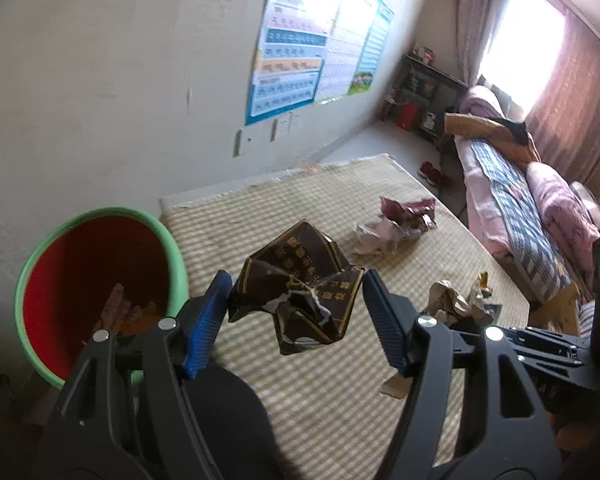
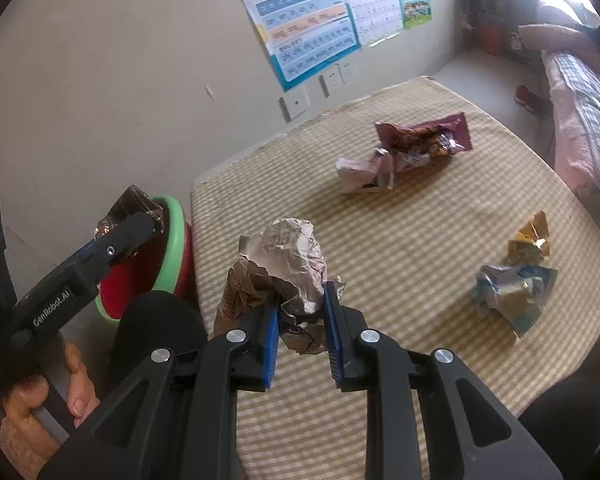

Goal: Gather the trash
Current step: 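Carry both items to the red bucket and open the left gripper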

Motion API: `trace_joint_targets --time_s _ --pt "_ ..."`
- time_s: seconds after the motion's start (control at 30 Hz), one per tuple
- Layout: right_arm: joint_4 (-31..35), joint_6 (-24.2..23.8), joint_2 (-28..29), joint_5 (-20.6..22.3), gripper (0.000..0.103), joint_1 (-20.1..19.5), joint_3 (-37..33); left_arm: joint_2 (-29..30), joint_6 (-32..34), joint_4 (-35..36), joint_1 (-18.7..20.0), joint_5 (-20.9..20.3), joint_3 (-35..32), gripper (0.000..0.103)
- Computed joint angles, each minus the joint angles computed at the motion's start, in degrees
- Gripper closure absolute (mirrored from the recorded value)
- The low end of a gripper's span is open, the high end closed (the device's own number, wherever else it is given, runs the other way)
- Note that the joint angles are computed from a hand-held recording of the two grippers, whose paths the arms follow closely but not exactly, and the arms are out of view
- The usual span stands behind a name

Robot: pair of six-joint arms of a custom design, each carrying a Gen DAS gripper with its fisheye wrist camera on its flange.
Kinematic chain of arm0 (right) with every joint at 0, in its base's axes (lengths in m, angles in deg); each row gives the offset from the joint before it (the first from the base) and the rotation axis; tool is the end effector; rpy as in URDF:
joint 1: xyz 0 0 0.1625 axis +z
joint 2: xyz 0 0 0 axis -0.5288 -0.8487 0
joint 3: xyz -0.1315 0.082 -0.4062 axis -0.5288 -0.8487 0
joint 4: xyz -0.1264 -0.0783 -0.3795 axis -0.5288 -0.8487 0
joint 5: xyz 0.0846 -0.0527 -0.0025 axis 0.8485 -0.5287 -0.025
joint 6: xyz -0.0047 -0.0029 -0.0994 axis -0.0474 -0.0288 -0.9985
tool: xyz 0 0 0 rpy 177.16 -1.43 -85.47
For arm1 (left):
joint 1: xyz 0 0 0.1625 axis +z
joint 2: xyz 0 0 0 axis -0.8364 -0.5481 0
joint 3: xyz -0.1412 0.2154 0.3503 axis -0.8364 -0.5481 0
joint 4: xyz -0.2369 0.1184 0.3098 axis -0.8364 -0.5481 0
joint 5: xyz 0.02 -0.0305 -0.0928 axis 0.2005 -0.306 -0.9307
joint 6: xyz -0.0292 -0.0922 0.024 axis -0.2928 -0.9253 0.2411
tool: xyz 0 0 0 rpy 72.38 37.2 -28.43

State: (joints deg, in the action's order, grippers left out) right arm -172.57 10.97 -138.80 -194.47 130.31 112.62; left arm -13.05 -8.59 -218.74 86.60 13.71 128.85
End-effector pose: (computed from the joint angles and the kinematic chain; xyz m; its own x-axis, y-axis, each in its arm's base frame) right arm 0.1760 -0.4834 0.2039 -0.8079 -0.4326 0.4002 -0.5354 0.8225 -0.1917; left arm -0.2739 -0.4126 0.1607 -0.8199 -0.2334 -0.5227 0.2777 0.6364 -0.7197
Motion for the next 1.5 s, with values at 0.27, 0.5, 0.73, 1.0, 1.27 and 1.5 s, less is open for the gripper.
trace_joint_targets --time_s 0.27,0.5,0.73,1.0,1.27,1.5 --pt "0.3 -0.5 2.1 0.1 0.083 1.7 -1.3 -4.6 -6.8 6.5 0.5 1.8 1.6 0.038" --pt "0.6 -0.4 4.1 0.3 0.083 3.1 -2.3 -8.6 -12.6 12.8 1.1 2.6 2.9 0.038" --pt "1.2 -0.9 6.6 1.4 0.083 4.8 -3.6 -11.9 -20.2 22.0 2.0 3.1 3.3 0.038" --pt "1.9 -1.6 10.8 2.6 0.083 7.4 -5.8 -16.9 -31.8 36.0 2.9 2.8 3.5 0.038" --pt "2.0 -3.1 15.1 4.1 0.083 10.5 -8.5 -21.4 -39.8 45.7 4.1 1.5 4.2 0.038" --pt "2.2 -4.0 19.0 4.6 0.082 12.7 -11.2 -24.0 -44.4 51.4 4.7 0.4 4.6 0.038"
